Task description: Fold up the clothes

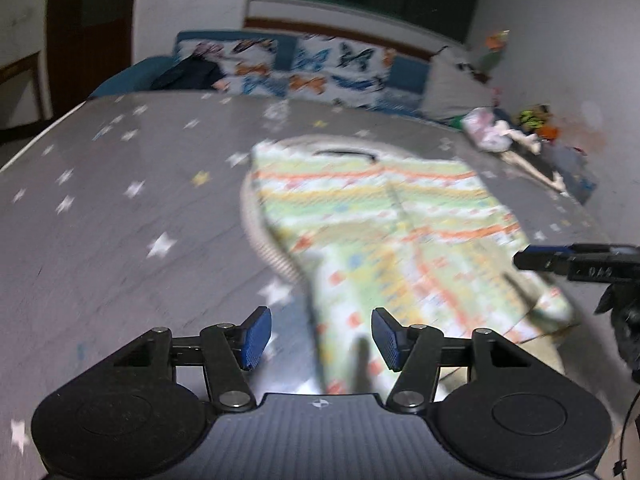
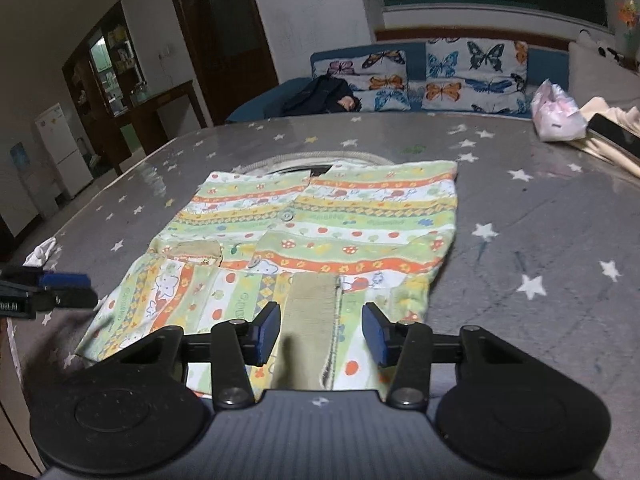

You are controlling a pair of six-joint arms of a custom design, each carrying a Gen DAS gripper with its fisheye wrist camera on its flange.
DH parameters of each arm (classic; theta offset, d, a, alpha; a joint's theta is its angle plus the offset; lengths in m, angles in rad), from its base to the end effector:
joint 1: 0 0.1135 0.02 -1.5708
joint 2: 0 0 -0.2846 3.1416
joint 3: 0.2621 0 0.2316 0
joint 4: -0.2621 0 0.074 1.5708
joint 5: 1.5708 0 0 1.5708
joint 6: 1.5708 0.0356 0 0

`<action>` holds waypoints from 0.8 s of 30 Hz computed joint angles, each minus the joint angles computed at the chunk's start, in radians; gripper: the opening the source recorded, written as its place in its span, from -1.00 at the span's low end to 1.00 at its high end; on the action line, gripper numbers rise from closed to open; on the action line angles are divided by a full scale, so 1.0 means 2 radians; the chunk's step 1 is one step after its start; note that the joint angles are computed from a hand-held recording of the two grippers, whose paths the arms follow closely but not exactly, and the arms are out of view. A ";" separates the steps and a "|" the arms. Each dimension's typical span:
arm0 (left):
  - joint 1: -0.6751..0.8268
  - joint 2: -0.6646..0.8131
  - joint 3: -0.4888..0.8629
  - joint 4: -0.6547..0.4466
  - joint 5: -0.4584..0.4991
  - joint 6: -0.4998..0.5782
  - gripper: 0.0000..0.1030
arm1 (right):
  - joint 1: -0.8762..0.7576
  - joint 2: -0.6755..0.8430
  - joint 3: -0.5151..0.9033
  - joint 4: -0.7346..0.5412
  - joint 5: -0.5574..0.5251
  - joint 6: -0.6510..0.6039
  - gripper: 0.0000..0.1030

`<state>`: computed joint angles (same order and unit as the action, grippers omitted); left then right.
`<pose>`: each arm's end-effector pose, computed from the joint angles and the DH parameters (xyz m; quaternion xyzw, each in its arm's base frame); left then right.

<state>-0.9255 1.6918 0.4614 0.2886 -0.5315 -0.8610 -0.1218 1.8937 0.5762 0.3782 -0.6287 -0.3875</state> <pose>0.1631 -0.1866 0.1205 -0.0516 0.9197 -0.0760 0.3817 0.2856 -0.0139 0.0989 -0.2149 0.8833 0.2100 0.3598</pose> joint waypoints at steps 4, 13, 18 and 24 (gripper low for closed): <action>0.004 0.006 -0.021 0.024 0.006 -0.015 0.14 | 0.023 0.021 0.013 0.001 0.020 0.009 -0.26; 0.016 0.015 0.008 0.037 0.006 0.026 0.11 | 0.030 -0.012 -0.025 0.045 0.042 0.010 -0.86; 0.029 0.025 0.033 0.049 0.021 0.060 0.05 | 0.030 -0.065 -0.070 0.082 0.058 0.006 -0.86; 0.046 0.060 0.073 0.062 0.040 0.093 -0.12 | 0.043 -0.045 -0.065 0.073 0.090 0.001 -0.83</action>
<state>-0.8337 1.8124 0.6074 0.4128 -0.4509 -0.6745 -0.0350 1.8034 0.4470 0.5233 -0.4484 -0.3850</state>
